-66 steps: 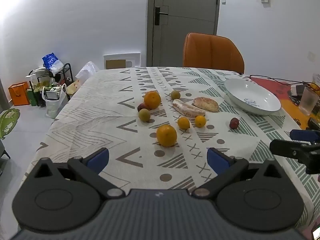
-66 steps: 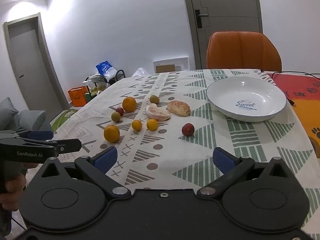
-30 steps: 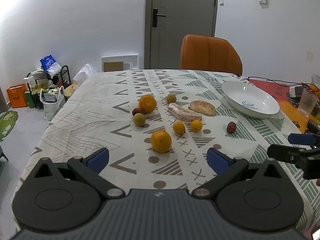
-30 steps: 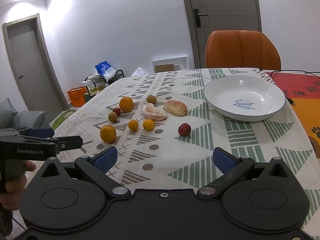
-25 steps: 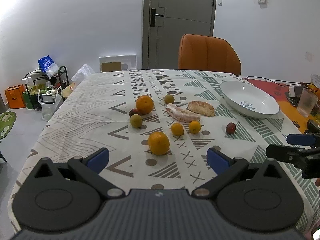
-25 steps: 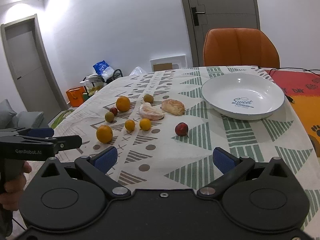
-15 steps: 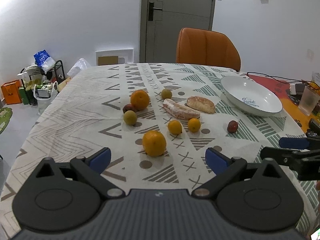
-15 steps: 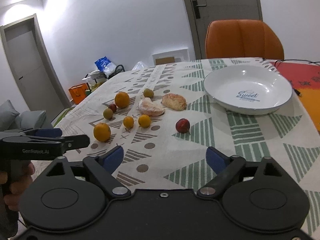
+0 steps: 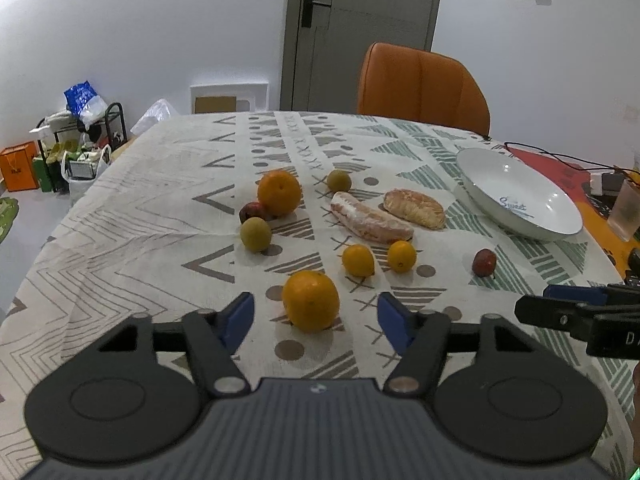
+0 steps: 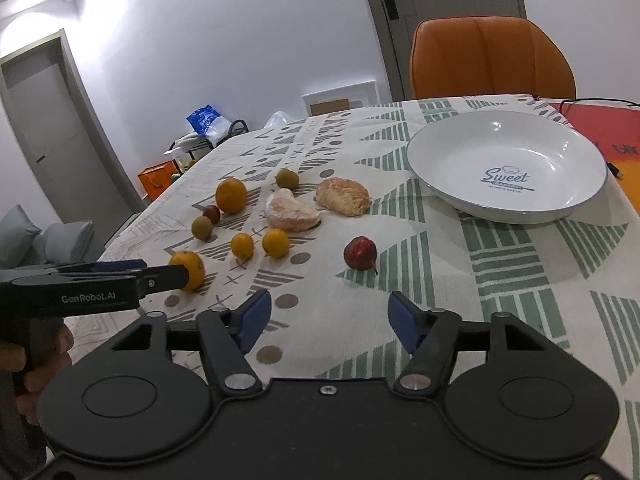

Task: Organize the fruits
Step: 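Grasp the large orange with the left tool while the right tool grasps the red plum, then carry both fruits to the white plate and open both tools to drop them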

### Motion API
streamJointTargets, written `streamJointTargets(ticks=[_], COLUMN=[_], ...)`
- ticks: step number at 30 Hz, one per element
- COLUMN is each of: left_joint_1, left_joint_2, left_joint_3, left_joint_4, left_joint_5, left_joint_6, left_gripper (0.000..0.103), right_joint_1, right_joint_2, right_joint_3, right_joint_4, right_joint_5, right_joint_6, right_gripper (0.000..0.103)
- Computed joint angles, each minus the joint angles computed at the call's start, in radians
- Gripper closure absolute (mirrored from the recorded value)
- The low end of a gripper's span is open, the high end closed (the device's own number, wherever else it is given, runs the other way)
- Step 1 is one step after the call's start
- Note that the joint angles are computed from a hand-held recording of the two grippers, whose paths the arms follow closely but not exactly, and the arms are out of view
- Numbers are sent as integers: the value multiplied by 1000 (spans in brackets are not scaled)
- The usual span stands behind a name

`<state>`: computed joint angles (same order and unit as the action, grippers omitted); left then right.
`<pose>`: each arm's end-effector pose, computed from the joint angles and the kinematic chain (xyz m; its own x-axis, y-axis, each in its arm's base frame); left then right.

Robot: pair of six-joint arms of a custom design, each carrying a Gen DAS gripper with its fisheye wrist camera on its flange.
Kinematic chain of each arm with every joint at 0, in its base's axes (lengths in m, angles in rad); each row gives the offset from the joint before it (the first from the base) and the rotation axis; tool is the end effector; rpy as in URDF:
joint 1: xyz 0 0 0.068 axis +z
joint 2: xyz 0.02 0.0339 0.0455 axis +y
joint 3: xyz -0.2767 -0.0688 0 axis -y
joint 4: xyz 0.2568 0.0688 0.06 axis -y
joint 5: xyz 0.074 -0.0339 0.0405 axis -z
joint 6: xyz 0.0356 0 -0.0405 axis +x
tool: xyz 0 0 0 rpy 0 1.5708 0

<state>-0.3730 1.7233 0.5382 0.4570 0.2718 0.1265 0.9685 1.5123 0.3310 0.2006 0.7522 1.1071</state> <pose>0.2713 -0.1164 0.0996 -0.5469 0.3445 -0.7630 0.6115 0.7868 -0.0831 0.1404 0.1613 0.0919 -0.5561 0.3440 -0.7566 0.2482 0.9375 0.2438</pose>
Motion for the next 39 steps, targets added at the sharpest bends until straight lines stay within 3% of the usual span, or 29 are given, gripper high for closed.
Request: streamJointTargets(ticks=[8, 14, 30, 33, 35, 39], left_joint_1=[-13, -10, 4, -1, -7, -27], left_joint_2=[74, 126, 153, 150, 147, 147], left_joint_3=[51, 96, 150, 149, 146, 151], left_joint_4=[0, -18, -33, -28, -22, -19], left_joint_5=[-9, -5, 10, 10, 7, -4], left_joint_6=[-8, -24, -44, -44, -45, -49], left_gripper=[44, 68, 69, 69, 69, 69], right_joint_1=[-88, -137, -252, -267, -276, -273], right_joint_2=[38, 64, 160, 180, 189, 175], right_joint_3=[-15, -15, -9, -6, -11, -24], right_joint_4=[88, 117, 281, 311, 334, 348], right_joint_5=[-49, -78, -141, -144, -150, -151], right_joint_6=[-54, -88, -200, -236, -256, -286], right_gripper=[46, 49, 55, 61, 79, 80])
